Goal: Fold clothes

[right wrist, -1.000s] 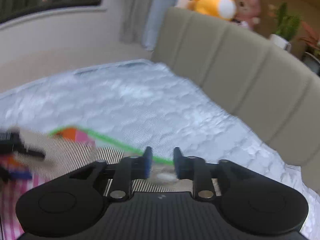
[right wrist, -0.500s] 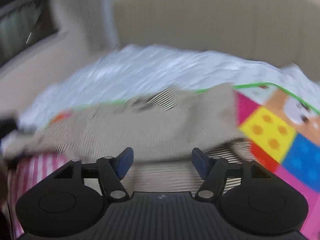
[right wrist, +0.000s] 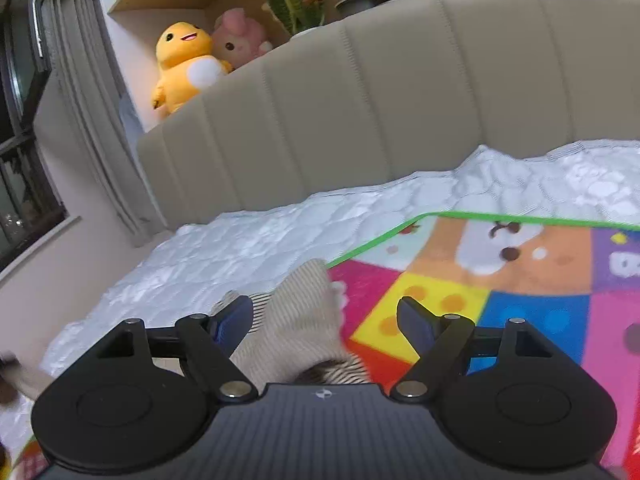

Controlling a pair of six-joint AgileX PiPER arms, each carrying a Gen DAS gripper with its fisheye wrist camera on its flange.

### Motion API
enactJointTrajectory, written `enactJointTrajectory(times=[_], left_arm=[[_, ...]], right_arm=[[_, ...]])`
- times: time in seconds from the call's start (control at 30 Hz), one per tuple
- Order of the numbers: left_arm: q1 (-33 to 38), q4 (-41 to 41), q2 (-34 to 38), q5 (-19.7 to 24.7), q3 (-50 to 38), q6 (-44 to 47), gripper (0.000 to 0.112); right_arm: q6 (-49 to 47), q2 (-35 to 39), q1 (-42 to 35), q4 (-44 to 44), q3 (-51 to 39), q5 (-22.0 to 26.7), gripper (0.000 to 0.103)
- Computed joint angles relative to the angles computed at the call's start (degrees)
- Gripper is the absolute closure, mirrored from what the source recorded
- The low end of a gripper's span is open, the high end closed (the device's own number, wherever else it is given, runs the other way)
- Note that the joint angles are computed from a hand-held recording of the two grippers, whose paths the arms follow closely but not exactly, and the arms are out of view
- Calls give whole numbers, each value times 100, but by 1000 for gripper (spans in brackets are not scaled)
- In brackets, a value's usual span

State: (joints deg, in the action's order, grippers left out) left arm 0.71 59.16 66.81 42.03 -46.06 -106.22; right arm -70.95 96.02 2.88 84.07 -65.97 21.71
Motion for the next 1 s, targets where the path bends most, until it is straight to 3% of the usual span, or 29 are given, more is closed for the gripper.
enactJointTrajectory(times=[0.17,0.33,0.5,0.63,0.77,0.87,1.0], left_arm=[[-1658,882,396,970,-1260,800,103],[-2437,598,1429,660,-2664,1346,103],[-2684,-536,2559,-59,-3694,2102,100],[-2699,-1423,2941,-545,-3884,2597,87],[-2640,-1755,2789,-656,-3596,3047,63],[-2538,-2106,2642,-505,-3490,3422,52],[-2385,-2376,1962,114,-2899,3887,37]], right_arm=[[1086,141,-238,-562,-258,2,21],[2260,335,-495,-1271,-491,72,20],[2890,498,-548,-1852,-692,158,19],[2757,540,-558,-1792,-750,368,14],[2574,618,-541,-1736,-812,641,5],[2707,712,-496,-1962,-910,845,5],[2864,811,-401,-2322,-1042,1139,0]])
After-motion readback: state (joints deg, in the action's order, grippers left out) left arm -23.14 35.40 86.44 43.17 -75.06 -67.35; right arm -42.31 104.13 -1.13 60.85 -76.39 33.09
